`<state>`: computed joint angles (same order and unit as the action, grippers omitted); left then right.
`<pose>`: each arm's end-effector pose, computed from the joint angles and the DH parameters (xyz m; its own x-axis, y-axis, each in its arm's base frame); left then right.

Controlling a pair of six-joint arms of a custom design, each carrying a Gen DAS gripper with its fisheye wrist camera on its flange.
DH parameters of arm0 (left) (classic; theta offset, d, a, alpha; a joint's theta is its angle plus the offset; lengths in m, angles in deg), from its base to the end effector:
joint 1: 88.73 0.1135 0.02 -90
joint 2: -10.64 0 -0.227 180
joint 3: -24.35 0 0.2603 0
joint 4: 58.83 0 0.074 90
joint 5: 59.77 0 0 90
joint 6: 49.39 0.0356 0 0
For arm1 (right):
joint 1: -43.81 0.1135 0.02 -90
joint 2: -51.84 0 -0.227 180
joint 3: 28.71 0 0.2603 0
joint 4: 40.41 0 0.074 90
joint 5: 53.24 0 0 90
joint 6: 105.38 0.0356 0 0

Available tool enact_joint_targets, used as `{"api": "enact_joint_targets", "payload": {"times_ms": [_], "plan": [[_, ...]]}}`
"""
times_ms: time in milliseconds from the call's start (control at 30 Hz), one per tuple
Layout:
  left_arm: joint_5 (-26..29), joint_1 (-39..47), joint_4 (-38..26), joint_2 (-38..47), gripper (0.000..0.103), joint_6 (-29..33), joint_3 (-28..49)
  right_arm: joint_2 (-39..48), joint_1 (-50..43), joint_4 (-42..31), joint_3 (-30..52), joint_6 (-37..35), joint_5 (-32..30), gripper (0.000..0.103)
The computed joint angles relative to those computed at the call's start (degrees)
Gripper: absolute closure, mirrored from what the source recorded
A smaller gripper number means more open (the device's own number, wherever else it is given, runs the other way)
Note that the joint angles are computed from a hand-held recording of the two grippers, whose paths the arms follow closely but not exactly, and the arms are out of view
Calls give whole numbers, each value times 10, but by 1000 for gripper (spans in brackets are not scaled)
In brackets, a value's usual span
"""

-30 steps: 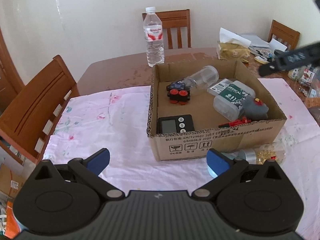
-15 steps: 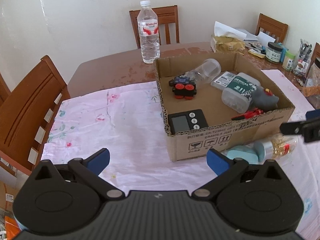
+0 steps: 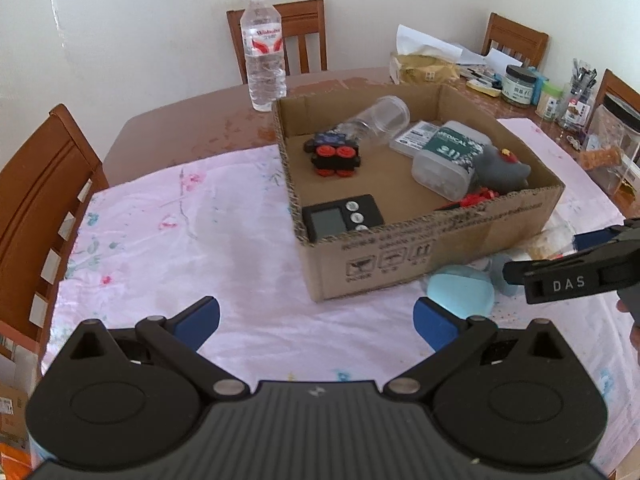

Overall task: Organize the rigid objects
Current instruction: 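Lower the left gripper onto the light-blue round case while the right approaches the capsule bottle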

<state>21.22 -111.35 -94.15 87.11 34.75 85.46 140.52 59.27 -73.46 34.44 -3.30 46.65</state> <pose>0.2671 -0.1053 0.1808 -0.7398 0.1990 -0.6427 0.2139 0.9753 0.0558 0.2971 0.0758 0.1352 -0.8412 -0.0187 -0.5404 -0.0003 0.9994 -0.0342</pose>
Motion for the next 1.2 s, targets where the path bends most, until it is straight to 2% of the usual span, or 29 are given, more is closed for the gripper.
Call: {"api": "enact_joint_targets", "payload": {"times_ms": [200,367,467,633,867,1200], "plan": [[-36,-54,-10,54,1,-70,40,-9,-66,18,-34,-111,-70,0],[-62,-95,-21,136,1,-148,102,0,-117,16,-41,-203,-122,0],[-68,-114,-21,184,1,-196,135,-12,-136,38,-63,-253,-149,0],[-86,-139,-20,261,1,-270,186,-3,-152,32,-54,-300,-178,0],[-116,-153,-38,329,0,-324,233,2,-159,38,-52,-319,-191,0],[-123,-146,-16,242,0,-319,119,-1,-162,45,-58,-326,-199,0]]}}
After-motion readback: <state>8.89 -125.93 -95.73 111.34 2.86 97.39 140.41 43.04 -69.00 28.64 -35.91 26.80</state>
